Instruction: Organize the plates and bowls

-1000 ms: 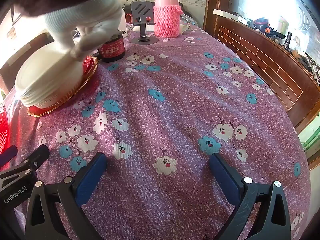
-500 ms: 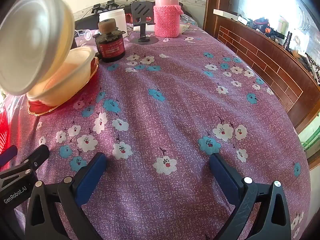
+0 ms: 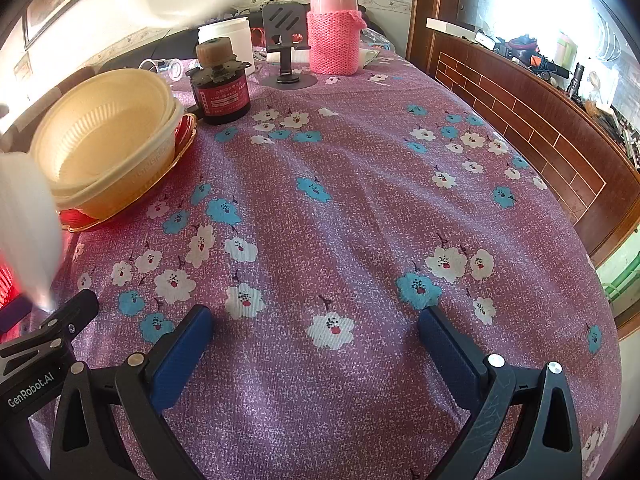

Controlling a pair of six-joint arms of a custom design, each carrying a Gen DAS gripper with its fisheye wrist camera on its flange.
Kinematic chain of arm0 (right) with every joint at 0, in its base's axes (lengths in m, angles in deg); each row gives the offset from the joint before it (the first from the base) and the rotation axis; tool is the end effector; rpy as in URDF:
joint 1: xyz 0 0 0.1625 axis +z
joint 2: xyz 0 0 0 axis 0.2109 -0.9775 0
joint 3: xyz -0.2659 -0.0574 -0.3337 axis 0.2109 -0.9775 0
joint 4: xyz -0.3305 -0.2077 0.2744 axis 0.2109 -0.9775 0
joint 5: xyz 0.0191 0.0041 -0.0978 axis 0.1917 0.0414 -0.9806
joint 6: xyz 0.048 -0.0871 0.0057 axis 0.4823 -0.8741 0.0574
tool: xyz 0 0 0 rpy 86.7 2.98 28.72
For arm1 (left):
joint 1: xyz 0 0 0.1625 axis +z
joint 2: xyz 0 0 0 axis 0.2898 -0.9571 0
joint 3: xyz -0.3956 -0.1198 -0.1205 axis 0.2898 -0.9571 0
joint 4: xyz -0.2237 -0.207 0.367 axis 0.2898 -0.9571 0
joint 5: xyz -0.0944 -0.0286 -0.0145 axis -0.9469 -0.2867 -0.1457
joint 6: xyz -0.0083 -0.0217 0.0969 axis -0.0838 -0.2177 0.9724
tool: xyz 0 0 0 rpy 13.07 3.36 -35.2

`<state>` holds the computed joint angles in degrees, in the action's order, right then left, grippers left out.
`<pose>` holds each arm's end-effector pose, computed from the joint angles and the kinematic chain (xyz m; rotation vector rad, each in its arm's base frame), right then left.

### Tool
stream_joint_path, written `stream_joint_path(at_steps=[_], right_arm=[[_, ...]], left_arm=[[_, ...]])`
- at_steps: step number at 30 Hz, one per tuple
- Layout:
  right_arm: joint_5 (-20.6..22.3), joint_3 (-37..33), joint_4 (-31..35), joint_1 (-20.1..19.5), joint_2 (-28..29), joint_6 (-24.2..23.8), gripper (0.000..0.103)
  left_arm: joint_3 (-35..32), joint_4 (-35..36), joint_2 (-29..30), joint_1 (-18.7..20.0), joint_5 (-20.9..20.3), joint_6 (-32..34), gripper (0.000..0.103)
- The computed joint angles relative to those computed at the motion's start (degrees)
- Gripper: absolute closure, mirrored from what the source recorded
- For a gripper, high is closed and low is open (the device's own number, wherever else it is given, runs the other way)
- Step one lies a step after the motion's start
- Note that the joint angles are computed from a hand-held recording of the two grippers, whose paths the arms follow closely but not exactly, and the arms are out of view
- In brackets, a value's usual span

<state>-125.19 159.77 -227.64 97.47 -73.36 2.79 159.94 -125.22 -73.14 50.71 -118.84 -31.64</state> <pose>0.3239 -0.7446 -0.0042 0.1990 -2.1704 0.8560 -0.0862 -0.7595 0.2650 0.2584 2.2412 -0.7527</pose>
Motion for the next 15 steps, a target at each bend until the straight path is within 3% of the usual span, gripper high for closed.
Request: stream_joint_path(at_steps=[15], right_arm=[[0.0,0.1,0.0,0.0,0.0,0.0,0.001]], left_arm=[[-0.6,0.7,0.0,-0.2,0.1,-0.2,0.0]])
